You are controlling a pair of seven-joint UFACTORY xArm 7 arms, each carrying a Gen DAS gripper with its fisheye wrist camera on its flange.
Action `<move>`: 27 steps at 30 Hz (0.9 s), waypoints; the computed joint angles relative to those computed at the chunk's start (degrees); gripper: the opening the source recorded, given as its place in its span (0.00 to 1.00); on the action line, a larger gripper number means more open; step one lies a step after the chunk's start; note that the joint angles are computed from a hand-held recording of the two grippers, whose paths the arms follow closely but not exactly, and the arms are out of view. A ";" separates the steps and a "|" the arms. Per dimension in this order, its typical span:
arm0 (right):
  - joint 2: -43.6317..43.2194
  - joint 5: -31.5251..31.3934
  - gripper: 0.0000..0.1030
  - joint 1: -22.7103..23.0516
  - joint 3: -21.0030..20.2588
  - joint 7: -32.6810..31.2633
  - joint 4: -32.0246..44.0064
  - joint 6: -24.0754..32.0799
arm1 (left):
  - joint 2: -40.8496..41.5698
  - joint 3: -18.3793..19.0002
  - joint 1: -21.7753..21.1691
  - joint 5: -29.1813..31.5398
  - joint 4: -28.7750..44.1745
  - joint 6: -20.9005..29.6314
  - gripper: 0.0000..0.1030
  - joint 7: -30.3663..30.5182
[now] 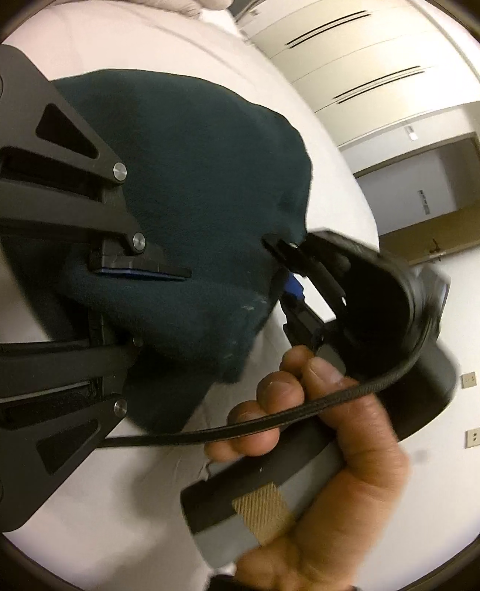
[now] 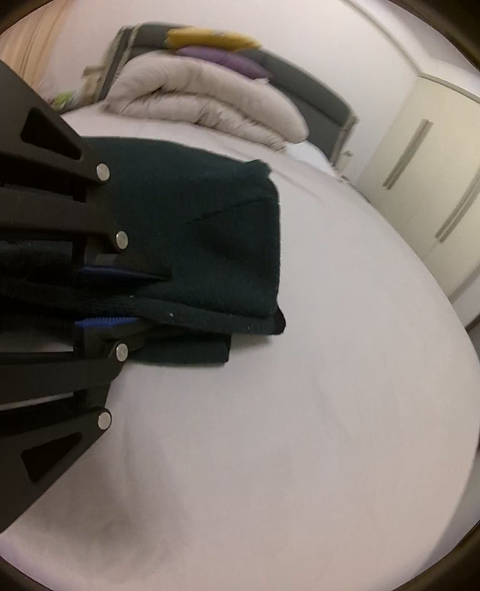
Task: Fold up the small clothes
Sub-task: 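Open both grippers and release the folded sweater onto the bed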
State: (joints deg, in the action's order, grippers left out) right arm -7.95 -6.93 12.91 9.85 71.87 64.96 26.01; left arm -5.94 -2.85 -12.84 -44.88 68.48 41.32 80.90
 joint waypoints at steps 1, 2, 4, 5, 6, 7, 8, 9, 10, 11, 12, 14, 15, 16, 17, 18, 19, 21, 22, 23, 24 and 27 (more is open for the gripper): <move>-0.97 0.22 0.23 -0.26 -0.02 1.86 -1.76 -2.59 | 0.02 0.71 0.58 0.32 0.91 2.43 0.17 -0.46; -1.85 -0.29 0.24 -0.71 0.31 3.78 -2.72 -3.59 | -0.02 2.03 1.62 0.14 2.18 6.71 0.25 -0.20; -3.43 -2.63 0.32 -1.65 1.49 6.78 -2.90 -2.10 | 0.15 4.49 3.98 -2.07 4.09 14.09 0.61 1.75; -4.79 -4.71 0.38 -2.41 2.49 9.03 -3.05 -0.65 | 0.26 5.33 5.22 -3.42 4.84 16.22 0.81 2.29; -6.01 -6.95 0.47 -3.32 3.66 11.68 -3.03 1.36 | 0.73 6.74 6.81 -6.27 6.13 19.10 0.83 3.48; -7.74 -9.88 0.47 -4.38 5.33 14.96 -2.79 4.84 | 1.79 7.59 8.34 -7.69 8.04 21.63 0.84 4.00; -9.17 -11.76 0.47 -4.70 6.39 16.41 -2.57 7.36 | 3.33 8.11 9.90 -8.39 10.44 24.13 0.84 4.20; -10.49 -12.52 0.47 -4.51 6.79 17.01 -3.01 7.48 | 5.03 8.36 11.36 -9.67 12.70 25.25 0.84 4.32; -11.12 -12.71 0.47 -4.27 6.98 17.38 -3.47 6.21 | 6.49 8.24 12.58 -10.76 14.24 24.66 0.84 4.28; -11.58 -12.22 0.47 -3.60 6.84 16.79 -3.99 4.02 | 8.71 7.70 13.40 -11.14 16.58 22.74 0.84 3.42; -11.25 -11.10 0.47 -2.68 6.58 15.21 -3.58 3.22 | 10.36 7.01 13.97 -10.48 18.47 21.39 0.84 2.29; -10.03 -9.02 0.47 -1.34 6.26 12.34 -2.09 3.52 | 14.25 5.73 15.13 -10.01 22.94 19.02 0.84 -0.29; -8.94 -7.24 0.47 -0.30 5.80 10.37 -0.94 4.49 | 16.01 5.00 15.56 -10.20 24.97 17.53 0.84 -1.45; -8.05 -6.37 0.47 0.21 5.82 9.36 0.15 6.26 | 18.02 4.39 15.82 -9.13 27.35 16.41 0.84 -2.89; -6.88 -5.08 0.47 1.03 5.49 7.53 1.58 8.62 | 19.99 3.93 16.25 -7.69 29.80 16.31 0.84 -4.20; -5.88 -4.17 0.47 1.52 5.38 6.93 2.62 10.77 | 21.68 3.34 16.88 -7.10 31.85 16.59 0.84 -4.79; -6.12 -3.13 0.47 2.02 5.09 6.91 2.02 11.51 | 23.09 2.78 17.38 -6.24 33.43 16.58 0.83 -5.20; -5.21 -2.82 0.45 2.73 5.52 7.64 2.27 10.86 | 25.20 1.59 17.01 -3.07 34.78 14.87 0.82 -6.23; -5.18 -3.08 0.38 3.10 5.63 7.50 2.32 10.86 | 26.54 1.15 17.49 -1.82 36.19 15.47 0.79 -6.78; -5.25 -3.15 0.35 3.52 5.72 7.30 2.40 11.06 | 28.06 0.74 18.05 -0.60 37.86 16.40 0.78 -7.53; -5.23 -2.89 0.33 3.99 5.72 6.91 2.47 11.20 | 29.89 0.13 17.79 0.84 39.99 16.43 0.78 -8.97; -5.44 -0.67 0.33 5.19 5.20 5.85 1.71 11.48 | 34.29 -1.43 18.80 3.67 44.83 17.28 0.77 -10.89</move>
State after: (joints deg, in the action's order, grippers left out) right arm -13.39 -7.60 18.10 15.05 77.71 66.67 37.49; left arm 28.35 -4.28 5.96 -41.20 113.32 58.60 70.01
